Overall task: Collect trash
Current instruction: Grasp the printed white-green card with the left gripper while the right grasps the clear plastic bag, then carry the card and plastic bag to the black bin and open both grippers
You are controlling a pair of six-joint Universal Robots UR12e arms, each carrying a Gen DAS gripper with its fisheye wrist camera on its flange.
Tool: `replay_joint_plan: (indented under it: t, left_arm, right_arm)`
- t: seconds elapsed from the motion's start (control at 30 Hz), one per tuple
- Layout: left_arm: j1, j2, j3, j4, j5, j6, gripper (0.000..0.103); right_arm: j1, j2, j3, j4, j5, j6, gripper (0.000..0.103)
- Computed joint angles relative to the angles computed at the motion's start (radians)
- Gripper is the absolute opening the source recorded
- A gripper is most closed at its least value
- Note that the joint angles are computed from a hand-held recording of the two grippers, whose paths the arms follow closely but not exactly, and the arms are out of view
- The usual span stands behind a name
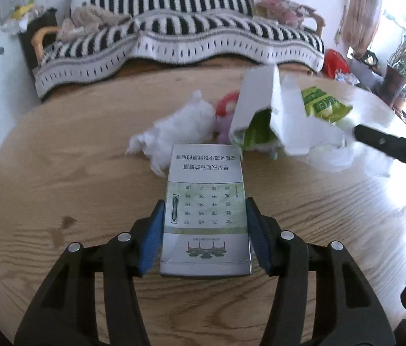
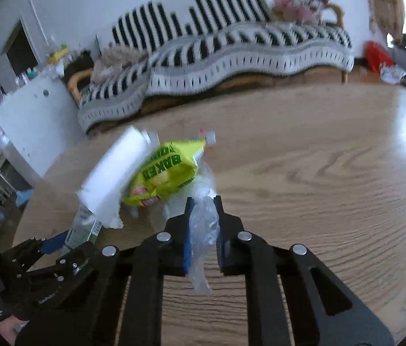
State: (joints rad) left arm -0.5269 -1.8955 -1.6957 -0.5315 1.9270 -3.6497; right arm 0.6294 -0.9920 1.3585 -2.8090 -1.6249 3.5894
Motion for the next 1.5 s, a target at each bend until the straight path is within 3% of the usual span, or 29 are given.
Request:
replay_joint_plan:
  t: [0.37, 0.43, 0.7, 0.93, 1.07, 1.13, 1.2, 1.4, 1.5]
  left_arm:
    - [-0.016, 0.011, 0.003, 0.080, -0.013, -0.010, 0.054]
    - [-0.016, 0.012, 0.003, 0.090, -0.007, -0.007, 0.054]
    - [-0.003, 0.021, -0.012, 0.069, -0.007, -0.018, 0.054]
    - [0.006, 0.034, -0.022, 0.057, -0.010, -0.046, 0.054]
    - [-0.002, 0.046, -0.025, 0.114, -0.038, -0.055, 0.054]
    - [-0.018, 0.055, -0.028, 0.158, -0.047, -0.041, 0.054]
    - [-0.044, 0.060, -0.025, 0.187, -0.048, -0.028, 0.054]
    - [-0.134, 0.030, 0.041, 0.198, -0.141, 0.012, 0.054]
    - [-0.189, 0.004, 0.090, 0.198, -0.221, 0.052, 0.054]
  right_arm:
    - [0.040, -0.054, 0.080, -0.245, -0.284, -0.047, 0.012]
    - [0.041, -0.058, 0.093, -0.283, -0.306, -0.044, 0.012]
    - [0.020, -0.059, 0.097, -0.221, -0.216, -0.007, 0.012]
    - [0.027, -0.046, 0.083, -0.213, -0.231, -0.026, 0.012]
    - [0.034, -0.061, 0.097, -0.251, -0.236, -0.003, 0.012]
    - [0.036, -0.097, 0.144, -0.298, -0.227, 0.018, 0.012]
    - [0.045, -0.156, 0.218, -0.318, -0.272, 0.005, 0.012]
    - [0.065, -0.354, 0.432, -0.269, -0.439, -0.027, 0.012]
    - [0.077, -0.463, 0.530, -0.203, -0.507, 0.009, 0.012]
